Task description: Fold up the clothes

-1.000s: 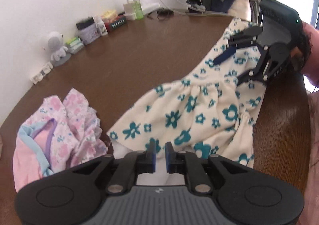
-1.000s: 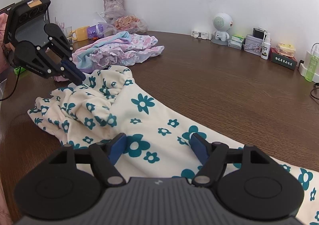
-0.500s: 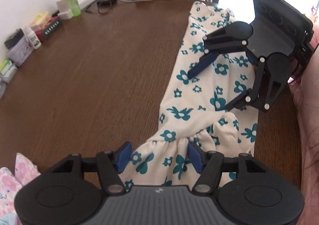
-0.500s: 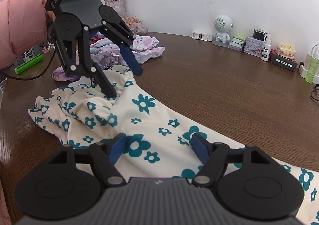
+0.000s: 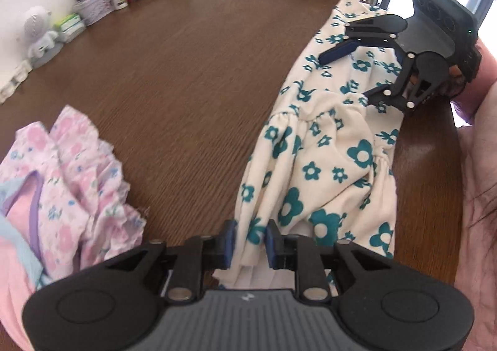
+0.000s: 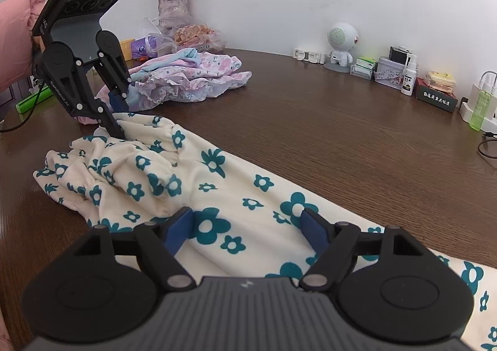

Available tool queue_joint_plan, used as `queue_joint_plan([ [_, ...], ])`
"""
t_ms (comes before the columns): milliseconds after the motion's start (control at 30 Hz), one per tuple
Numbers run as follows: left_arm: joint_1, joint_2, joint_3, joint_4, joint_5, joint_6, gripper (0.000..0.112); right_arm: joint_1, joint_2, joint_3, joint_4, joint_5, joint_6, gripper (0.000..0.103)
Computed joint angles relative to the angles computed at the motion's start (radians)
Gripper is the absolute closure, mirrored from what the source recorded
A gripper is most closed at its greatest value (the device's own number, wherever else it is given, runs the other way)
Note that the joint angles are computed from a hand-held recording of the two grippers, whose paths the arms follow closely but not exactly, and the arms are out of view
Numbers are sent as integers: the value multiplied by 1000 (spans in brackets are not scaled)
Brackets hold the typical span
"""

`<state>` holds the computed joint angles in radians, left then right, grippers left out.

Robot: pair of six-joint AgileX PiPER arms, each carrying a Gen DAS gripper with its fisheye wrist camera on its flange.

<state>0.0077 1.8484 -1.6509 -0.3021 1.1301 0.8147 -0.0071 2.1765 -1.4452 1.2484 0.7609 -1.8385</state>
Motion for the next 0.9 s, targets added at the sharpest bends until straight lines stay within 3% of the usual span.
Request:
queue_joint_plan([
  [67,6,-96,118,-10,-114,-6,71,-6,-5,-13,-19,26,29,27],
  [167,24,-255,296,-106,-272,33,51,-49,-40,-5,42,166,-21,27],
  [267,30,-359,411,-257,-323,121,51,-47,-68,-35,13,311,-38,27],
  [333,-4,-377,457,-300,-335,126,51,5,-83,-50,-58,317,-68,35],
  [367,-28,-374,472,-301,-343,105,51,36,-84,-56,-91,298,-82,45],
  [400,-46,-362,476,-280,-344,63,56,67,-85,-64,-126,279,-92,52],
  [467,-78,-337,481,-238,-345,-21,66,125,-69,-102,-200,250,-65,74],
  [600,-85,-325,513,-238,-409,-117,70,194,-35,-182,-325,214,23,75],
  [700,-80,-326,522,-227,-444,-182,69,219,-11,-237,-383,238,93,73],
  [733,-79,-327,523,-216,-454,-206,69,226,-4,-252,-391,246,111,67],
  [900,-73,-346,553,-200,-469,-246,72,279,0,-270,-470,200,168,67],
])
